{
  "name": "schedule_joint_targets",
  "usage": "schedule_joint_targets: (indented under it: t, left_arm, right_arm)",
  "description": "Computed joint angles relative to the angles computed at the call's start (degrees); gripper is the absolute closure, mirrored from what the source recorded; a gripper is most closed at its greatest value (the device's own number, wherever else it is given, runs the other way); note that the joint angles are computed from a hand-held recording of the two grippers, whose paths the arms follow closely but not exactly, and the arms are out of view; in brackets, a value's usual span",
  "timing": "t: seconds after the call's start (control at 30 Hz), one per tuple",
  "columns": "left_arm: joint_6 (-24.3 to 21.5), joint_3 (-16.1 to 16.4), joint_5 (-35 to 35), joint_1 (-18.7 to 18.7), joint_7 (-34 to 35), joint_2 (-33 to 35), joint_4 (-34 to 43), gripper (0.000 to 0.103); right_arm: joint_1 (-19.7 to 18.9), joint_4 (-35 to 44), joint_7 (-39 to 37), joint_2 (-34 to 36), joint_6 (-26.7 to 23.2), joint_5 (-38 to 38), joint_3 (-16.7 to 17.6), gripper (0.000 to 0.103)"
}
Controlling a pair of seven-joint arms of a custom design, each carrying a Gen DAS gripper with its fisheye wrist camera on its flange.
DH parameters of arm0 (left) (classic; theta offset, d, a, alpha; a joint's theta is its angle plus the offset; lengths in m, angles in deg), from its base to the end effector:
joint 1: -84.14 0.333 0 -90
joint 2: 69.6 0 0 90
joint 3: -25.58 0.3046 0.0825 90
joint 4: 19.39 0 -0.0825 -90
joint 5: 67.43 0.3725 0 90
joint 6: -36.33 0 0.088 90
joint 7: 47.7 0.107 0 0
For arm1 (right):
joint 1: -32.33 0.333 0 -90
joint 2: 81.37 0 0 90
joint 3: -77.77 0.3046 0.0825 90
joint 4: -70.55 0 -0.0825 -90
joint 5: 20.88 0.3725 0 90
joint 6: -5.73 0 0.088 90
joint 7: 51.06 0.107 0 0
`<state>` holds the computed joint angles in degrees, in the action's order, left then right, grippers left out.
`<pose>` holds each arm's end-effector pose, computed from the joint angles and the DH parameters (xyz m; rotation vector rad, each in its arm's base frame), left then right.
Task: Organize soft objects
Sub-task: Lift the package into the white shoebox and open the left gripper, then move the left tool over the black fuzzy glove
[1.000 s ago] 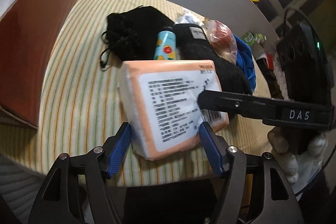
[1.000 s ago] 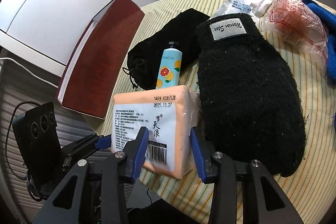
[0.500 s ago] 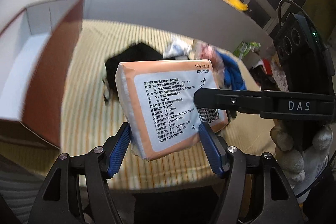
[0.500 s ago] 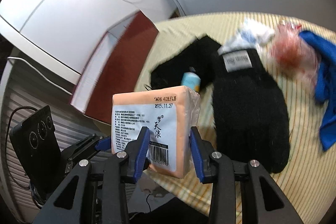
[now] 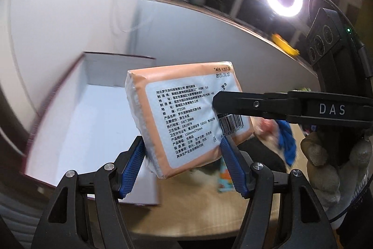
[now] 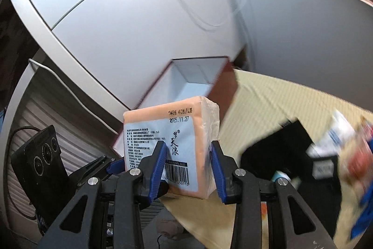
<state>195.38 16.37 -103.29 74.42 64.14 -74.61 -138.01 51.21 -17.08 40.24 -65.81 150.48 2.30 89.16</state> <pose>0.5418 -0.1614 0.5497 -1.6510 2.0613 -1.1753 0.5965 0.3228 0.5801 -1.8266 1.4423 -0.0099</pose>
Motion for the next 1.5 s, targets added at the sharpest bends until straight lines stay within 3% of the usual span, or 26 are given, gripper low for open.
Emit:
schedule_joint_targets:
  t: [0.4,0.7,0.77,0.9,1.23,1.43,1.5]
  left_arm:
    - [-0.85,1.64,4.57,4.71,-5.94,3.88,2.28,0.037]
    - [-0.46,1.23,14.26,5.65,-14.21,5.64,2.58,0.037]
    - [0.21,1.25,17.99,5.69,-17.06,5.59,2.28,0.039]
    - [1.19,1.23,19.15,5.84,-18.21,4.65,1.21,0.039]
    - [4.48,0.30,17.15,3.77,-16.26,-0.47,-3.83,0.039]
    - [4.79,-0.94,15.42,1.10,-14.49,-1.74,-5.33,0.039]
    - [4.57,-1.34,14.69,0.13,-14.16,-1.68,-5.59,0.039]
  right_arm:
    - [4.87,29.94,4.26,21.52,-11.49,-8.46,0.69,0.068]
    - [8.79,45.41,7.30,31.16,-18.55,-14.47,-2.54,0.068]
    - [8.81,43.51,7.63,30.03,-17.37,-15.13,-2.88,0.066]
    - [8.08,33.94,7.93,24.28,-12.33,-16.08,-2.98,0.052]
    - [4.27,5.03,8.20,5.32,0.28,-18.95,-2.74,0.051]
    - [2.04,-13.43,11.36,-7.86,8.07,-23.98,-5.09,0.051]
    - [0.65,-18.77,10.22,-11.94,9.39,-22.52,-5.23,0.051]
